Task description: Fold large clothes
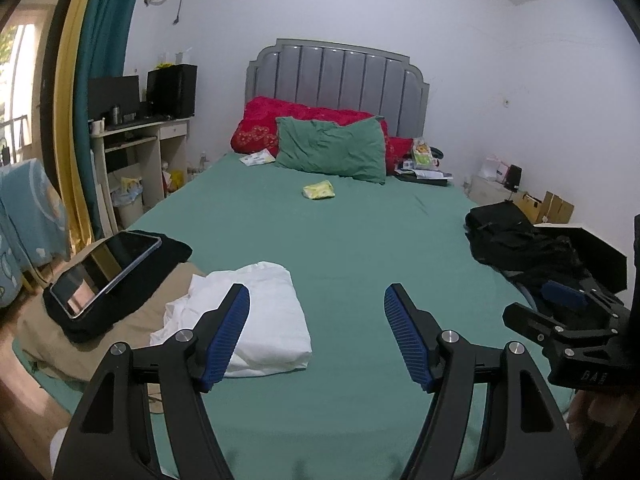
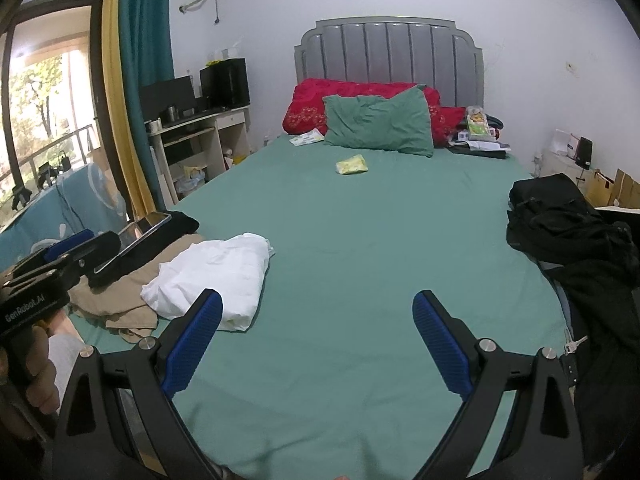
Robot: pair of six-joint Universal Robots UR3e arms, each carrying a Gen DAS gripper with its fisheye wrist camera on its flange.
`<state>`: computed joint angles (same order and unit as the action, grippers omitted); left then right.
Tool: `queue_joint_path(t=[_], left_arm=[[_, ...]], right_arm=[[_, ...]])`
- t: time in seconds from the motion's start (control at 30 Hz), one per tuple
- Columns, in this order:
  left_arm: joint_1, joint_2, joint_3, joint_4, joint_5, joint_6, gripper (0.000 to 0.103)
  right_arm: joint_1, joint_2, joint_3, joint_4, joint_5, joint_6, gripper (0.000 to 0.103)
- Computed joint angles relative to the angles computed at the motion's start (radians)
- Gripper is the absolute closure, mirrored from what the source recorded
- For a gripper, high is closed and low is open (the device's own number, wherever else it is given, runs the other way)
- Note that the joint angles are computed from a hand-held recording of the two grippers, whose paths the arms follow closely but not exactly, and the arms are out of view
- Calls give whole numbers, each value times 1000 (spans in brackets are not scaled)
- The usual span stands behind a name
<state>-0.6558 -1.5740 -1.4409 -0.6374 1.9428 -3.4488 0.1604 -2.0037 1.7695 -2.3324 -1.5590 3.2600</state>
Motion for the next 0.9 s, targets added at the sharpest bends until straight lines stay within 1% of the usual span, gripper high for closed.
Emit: queue_joint_path(t=[0.57,0.83,0.9], left_arm=[[-5,-3,1,2,-2,-3,30],[-19,-10,7,-1,10,-12,30],[-21,-12,12,-7,12,-16,30]], right_arm=[[-42,-37,19,14,33,-8,8],[-33,-36,17,15,22,0,8],[-20,-31,13,19,5,5,8]])
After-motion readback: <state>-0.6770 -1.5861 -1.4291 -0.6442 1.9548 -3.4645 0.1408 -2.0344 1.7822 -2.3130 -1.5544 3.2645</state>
